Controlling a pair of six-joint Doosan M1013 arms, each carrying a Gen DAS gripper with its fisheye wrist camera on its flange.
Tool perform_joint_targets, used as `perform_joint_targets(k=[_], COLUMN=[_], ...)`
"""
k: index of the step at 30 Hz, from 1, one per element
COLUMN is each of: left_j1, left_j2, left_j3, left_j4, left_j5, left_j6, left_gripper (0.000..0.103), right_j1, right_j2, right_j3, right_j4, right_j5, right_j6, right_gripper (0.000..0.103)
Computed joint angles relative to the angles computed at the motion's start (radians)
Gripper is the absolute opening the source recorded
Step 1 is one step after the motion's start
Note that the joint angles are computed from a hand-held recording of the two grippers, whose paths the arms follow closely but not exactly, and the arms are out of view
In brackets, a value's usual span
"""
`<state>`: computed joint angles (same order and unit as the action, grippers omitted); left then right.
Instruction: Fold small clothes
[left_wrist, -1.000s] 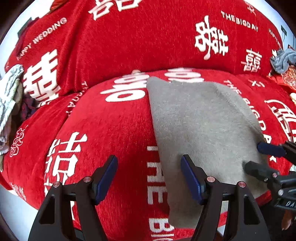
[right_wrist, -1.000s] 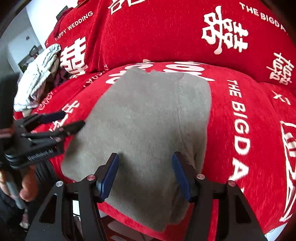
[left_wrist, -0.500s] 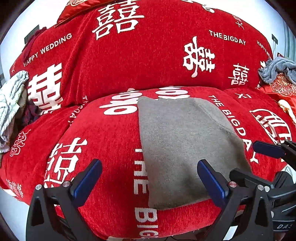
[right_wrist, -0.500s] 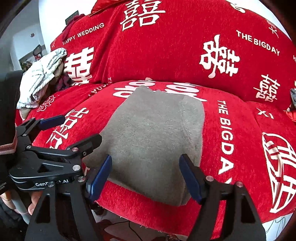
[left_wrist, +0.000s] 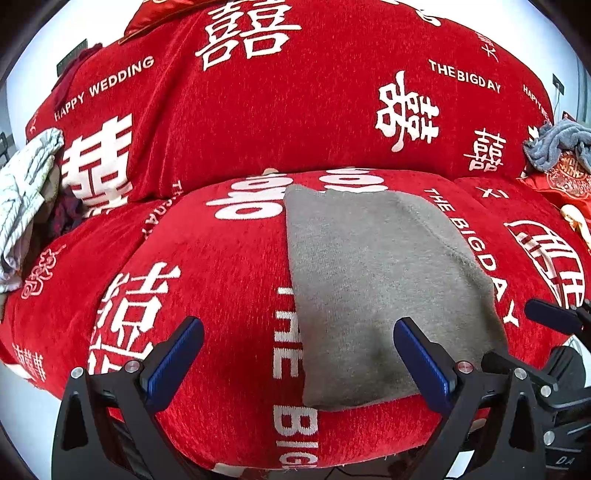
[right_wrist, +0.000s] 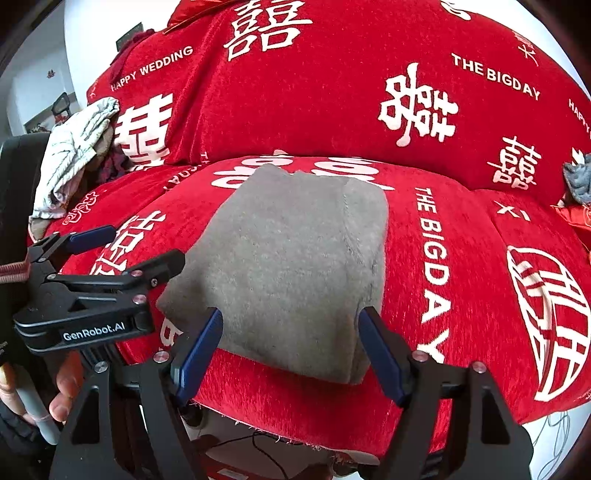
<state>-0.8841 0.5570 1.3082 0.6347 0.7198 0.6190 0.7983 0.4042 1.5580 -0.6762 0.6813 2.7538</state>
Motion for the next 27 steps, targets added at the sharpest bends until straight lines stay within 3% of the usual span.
perform_joint_targets(k=[2,7,11,17,27], left_j1=[0.001,-0.023,-0.019,-0.025,-0.016], left_j2=[0.002,-0.008,-0.01,-0.021,-0.015], left_j3=[-0.002,0.032,0.03,0.042,0.028], left_j4=[-0.015,0.159,0.117,0.159,0.072], left_j5=[0.008,0.043,0.04,0.044,0.011], left_j6=[0.011,-0.168,-0.128,-0.182,-0.088], left_gripper=[0.103,0.103,0.103,0.103,0.103], right_j1=[0.004,0.015,0.021,0.03,0.026], right_j2=[0.004,0.012,0.017,0.018,0.015], right_j3=[-0.008,-0.02,-0.026,-0.03,-0.026], right_j4=[0.0,-0.001,0.001,-0.017,-0.016], right_j5=[0.016,0.045,0.062,0.077,0.072], right_j6=[-0.004,-0.019,-0.024,-0.019,-0.01], right_gripper=[0.079,0.079,0.079,0.079,0.079])
